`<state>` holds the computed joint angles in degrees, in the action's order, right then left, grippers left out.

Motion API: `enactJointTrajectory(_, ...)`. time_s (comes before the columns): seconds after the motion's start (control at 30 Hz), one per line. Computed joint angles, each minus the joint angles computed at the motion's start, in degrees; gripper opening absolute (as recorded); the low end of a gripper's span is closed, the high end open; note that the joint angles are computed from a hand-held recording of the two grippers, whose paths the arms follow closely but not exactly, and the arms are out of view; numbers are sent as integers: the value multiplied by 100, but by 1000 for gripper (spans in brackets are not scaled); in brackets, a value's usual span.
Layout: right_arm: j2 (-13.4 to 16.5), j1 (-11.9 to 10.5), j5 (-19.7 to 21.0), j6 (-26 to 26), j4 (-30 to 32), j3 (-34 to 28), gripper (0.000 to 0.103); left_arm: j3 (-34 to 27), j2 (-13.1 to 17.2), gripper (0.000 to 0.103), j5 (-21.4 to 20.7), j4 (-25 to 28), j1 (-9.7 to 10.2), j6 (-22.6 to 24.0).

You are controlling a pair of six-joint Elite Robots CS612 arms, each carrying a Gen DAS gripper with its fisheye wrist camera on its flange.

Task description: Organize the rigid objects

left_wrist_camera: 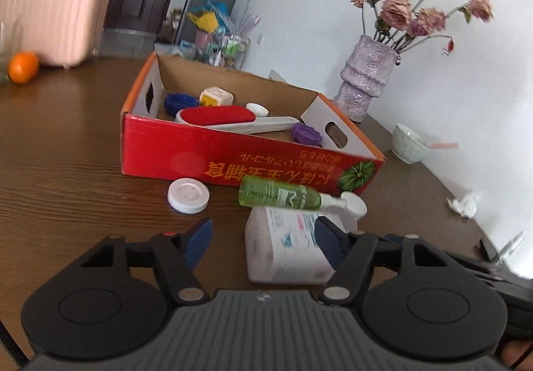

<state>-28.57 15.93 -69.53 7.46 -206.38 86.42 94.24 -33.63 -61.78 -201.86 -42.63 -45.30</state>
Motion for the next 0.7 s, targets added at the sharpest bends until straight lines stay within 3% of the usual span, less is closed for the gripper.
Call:
enactJointTrajectory(0.07, 113, 2, 140, 182, 171, -266, 41, -104, 64, 66, -10, 5, 46, -75)
enactJointTrajectory(0.2, 251, 28, 242, 380, 422, -536, 34, -164, 139, 39, -675, -48, 185, -272)
enactJointTrajectory(0.3, 291, 29, 352, 434, 498, -559, 32, -112, 163, 29, -1048, -290, 225, -368)
enactJointTrajectory(0.43, 131, 53, 264, 257, 494, -289, 21, 219, -2, 29, -877, -329, 33, -446)
enactJointTrajectory(0.7, -416, -22, 614, -65, 155, 922, 17, 1094, -377, 26, -595, -626, -466, -1166)
